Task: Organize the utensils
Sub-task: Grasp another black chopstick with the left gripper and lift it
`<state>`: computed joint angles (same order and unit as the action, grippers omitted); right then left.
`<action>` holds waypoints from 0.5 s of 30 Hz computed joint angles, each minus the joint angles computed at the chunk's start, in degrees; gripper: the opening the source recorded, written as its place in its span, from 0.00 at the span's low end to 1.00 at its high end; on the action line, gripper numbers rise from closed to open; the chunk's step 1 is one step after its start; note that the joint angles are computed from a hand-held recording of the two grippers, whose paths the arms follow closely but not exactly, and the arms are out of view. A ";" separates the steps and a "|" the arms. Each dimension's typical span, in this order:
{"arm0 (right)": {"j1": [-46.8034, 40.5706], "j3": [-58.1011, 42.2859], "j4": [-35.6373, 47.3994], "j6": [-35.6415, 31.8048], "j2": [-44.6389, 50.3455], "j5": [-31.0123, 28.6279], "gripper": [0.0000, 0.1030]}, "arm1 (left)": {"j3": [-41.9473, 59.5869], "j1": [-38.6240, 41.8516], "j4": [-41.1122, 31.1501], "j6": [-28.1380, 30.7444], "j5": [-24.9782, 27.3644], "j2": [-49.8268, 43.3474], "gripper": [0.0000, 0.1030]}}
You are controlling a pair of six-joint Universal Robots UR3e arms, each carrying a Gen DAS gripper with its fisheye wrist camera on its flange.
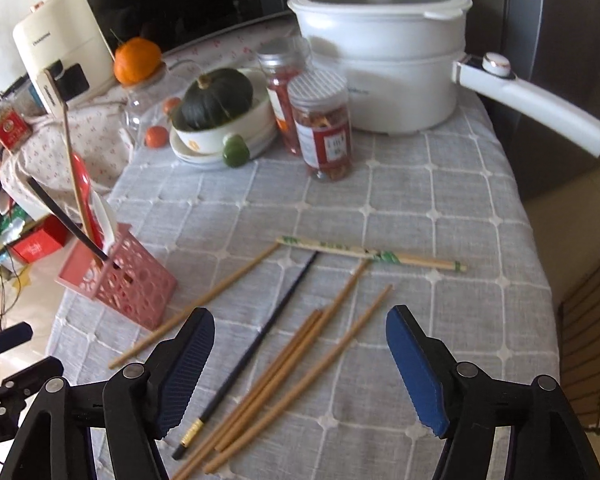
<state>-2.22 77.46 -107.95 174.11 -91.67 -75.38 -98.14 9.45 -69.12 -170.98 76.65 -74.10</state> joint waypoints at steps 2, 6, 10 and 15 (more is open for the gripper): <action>-0.60 1.02 1.22 -0.91 -0.05 -0.63 0.76 | 0.54 -2.18 0.45 -1.08 1.26 -1.58 0.79; -2.27 3.24 1.62 -2.85 -0.53 -0.58 0.78 | 1.91 -5.47 0.80 -2.44 2.28 -4.73 0.79; -3.30 4.90 0.65 -4.38 -0.18 -0.31 0.79 | 2.90 -7.25 1.15 -2.69 0.67 -7.06 0.79; -4.20 5.74 -0.87 -5.22 1.57 -0.74 0.79 | 4.94 -9.38 1.27 -3.20 -1.01 -10.49 0.79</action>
